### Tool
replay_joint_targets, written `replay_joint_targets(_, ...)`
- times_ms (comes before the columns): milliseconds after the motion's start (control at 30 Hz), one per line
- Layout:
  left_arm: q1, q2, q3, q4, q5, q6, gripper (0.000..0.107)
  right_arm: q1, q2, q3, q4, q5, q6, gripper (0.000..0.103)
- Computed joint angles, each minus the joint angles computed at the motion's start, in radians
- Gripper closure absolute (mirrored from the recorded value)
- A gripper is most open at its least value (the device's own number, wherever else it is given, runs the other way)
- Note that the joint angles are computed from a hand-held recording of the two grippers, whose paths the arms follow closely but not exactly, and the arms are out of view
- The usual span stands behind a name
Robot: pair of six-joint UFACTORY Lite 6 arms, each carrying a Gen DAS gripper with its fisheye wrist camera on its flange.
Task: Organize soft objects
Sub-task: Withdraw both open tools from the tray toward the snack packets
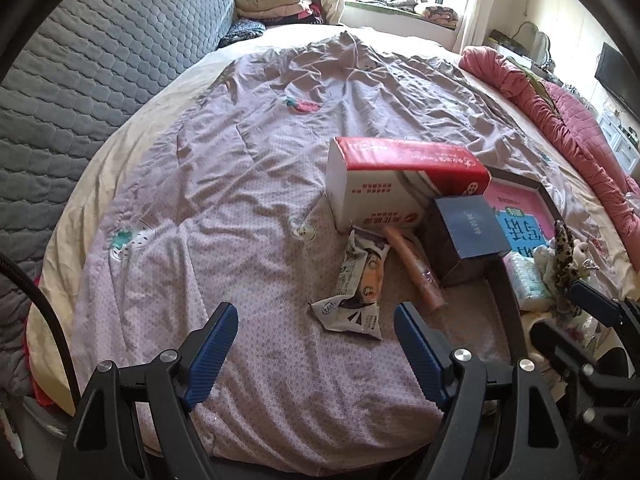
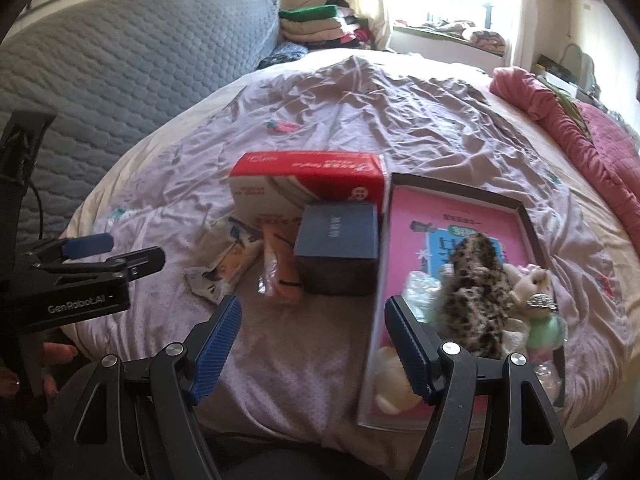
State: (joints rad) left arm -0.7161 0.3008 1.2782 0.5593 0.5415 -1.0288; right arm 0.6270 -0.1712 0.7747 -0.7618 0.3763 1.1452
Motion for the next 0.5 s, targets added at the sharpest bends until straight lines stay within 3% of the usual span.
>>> replay_joint_targets(500,0.079,0.111,0.020,-0.175,-0.110,0.188,0.027,0.083,0.283,0.140,-0.223,-0.030,0.195,0.027)
